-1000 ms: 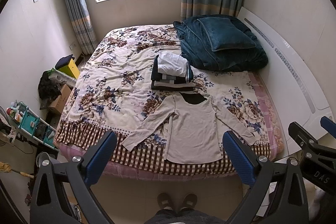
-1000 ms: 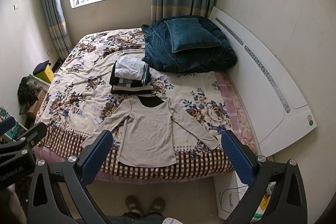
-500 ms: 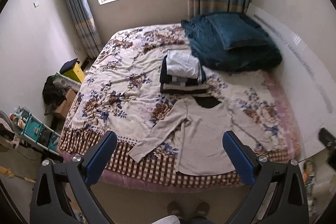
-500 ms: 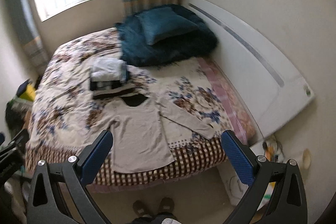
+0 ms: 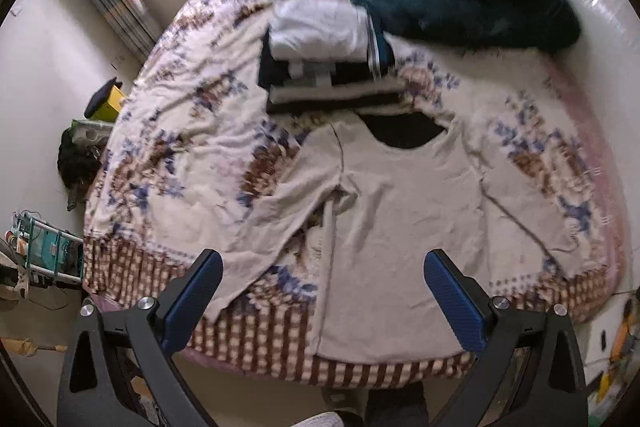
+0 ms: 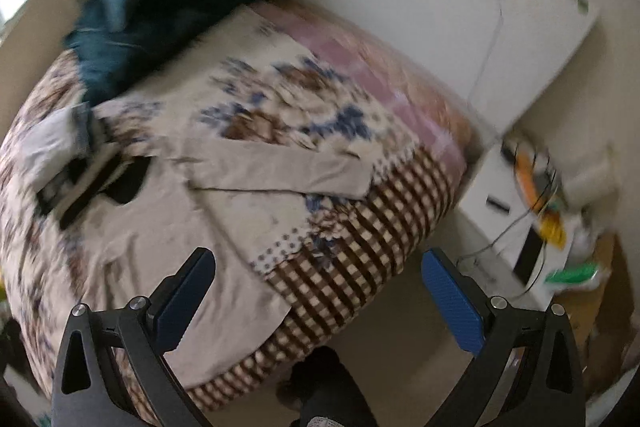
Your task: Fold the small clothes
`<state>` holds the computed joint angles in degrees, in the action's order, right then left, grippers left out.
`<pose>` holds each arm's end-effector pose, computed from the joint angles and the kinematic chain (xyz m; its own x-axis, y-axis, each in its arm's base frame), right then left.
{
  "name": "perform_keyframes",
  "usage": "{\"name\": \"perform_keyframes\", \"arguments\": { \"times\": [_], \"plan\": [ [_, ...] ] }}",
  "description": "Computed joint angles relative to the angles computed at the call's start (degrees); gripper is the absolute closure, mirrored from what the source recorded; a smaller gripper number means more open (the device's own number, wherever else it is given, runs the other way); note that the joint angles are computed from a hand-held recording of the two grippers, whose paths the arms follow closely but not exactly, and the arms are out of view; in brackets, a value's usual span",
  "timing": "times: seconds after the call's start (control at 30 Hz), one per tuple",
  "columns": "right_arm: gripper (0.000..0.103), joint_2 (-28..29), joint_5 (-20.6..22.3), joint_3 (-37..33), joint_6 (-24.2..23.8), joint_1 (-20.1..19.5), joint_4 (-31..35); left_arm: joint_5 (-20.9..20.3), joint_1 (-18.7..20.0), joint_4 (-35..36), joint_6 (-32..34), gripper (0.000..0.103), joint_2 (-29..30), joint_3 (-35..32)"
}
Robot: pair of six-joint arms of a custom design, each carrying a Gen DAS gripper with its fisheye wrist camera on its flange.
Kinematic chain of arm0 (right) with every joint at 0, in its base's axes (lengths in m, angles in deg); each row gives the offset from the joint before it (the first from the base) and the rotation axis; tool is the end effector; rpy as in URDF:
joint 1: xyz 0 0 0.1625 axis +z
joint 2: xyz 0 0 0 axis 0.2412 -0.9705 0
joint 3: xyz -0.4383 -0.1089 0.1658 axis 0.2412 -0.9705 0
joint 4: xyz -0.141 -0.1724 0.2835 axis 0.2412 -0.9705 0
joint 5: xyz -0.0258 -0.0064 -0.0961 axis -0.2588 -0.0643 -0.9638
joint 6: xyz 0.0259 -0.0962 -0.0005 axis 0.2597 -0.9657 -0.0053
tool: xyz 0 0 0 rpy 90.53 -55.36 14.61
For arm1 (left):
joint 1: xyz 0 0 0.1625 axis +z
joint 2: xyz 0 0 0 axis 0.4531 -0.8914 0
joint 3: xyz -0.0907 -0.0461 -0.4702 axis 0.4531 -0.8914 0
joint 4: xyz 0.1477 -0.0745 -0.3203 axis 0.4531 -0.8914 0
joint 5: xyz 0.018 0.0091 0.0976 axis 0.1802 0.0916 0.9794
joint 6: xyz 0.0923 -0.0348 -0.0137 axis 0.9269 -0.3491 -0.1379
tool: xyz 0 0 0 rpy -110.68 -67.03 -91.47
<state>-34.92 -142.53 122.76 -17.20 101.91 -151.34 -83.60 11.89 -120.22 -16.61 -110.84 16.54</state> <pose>0.3321 -0.5635 0.3124 -0.6211 0.4755 0.6230 0.1212 0.8436 -0.5230 -0.4587 -0.6375 0.2355 -0.5459 -0.2430 -0.8018 0.1338 0.9194 -0.3698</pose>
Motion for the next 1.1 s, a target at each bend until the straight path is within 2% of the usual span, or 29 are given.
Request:
{"name": "perform_keyframes", "arguments": {
  "times": [0.1,0.13,0.2,0.3,0.33,0.47,0.53,0.6,0.67,0.73,0.8,0.83,0.93,1.03,1.1],
  "plan": [
    [0.000,0.4,1.0,5.1,-1.3,-6.9,-9.7,-1.6,3.5,-2.7,1.3,0.000,3.6,-1.3],
    [0.000,0.3,2.1,7.5,-1.6,-10.1,-14.7,-2.5,4.7,-4.3,2.2,0.000,4.9,-1.7],
    [0.000,0.1,3.5,10.5,-0.1,-14.8,-19.6,-3.4,7.0,-5.4,3.2,0.000,7.5,-2.6],
    [0.000,-0.4,7.3,15.9,1.4,-21.8,-29.4,-3.2,9.8,-6.1,4.1,0.000,10.9,-3.6],
    [0.000,-0.1,9.5,18.0,1.1,-24.7,-34.8,-3.1,10.6,-6.3,4.5,0.000,12.0,-4.0],
    [0.004,2.6,13.1,21.9,-1.3,-30.7,-49.6,-3.3,14.1,-5.8,5.8,0.000,16.7,-7.6],
    [0.014,6.2,15.0,21.3,-3.5,-33.2,-56.2,-3.1,15.6,-5.6,6.5,0.000,18.6,-9.8],
    [0.025,7.5,14.8,20.8,-3.8,-33.6,-58.2,-2.4,16.7,-4.8,6.8,0.000,20.6,-12.7],
    [0.036,10.0,12.2,19.6,-3.7,-33.3,-61.4,-1.7,17.2,-6.0,7.7,0.000,21.0,-12.9],
    [0.069,12.0,8.1,18.5,-2.0,-32.2,-63.5,-1.1,17.5,-8.6,8.9,0.000,20.6,-11.6],
    [0.092,13.2,6.1,17.2,-0.9,-31.3,-63.4,-0.8,17.5,-9.9,9.9,0.000,20.7,-11.4],
    [0.099,13.7,5.0,16.3,-0.7,-30.6,-62.8,-0.8,17.5,-11.0,10.3,0.000,20.3,-10.6],
    [0.100,15.0,4.3,13.4,-3.5,-28.5,-62.7,-0.9,17.5,-14.8,11.4,0.000,18.6,-7.4],
    [0.100,16.8,2.7,8.0,-9.3,-25.0,-59.7,-1.0,17.6,-17.1,11.1,0.000,16.1,-3.8],
    [0.100,18.6,2.7,3.0,-15.1,-22.3,-58.1,-1.2,17.6,-19.5,10.5,0.000,13.3,0.1]
  ]
}}
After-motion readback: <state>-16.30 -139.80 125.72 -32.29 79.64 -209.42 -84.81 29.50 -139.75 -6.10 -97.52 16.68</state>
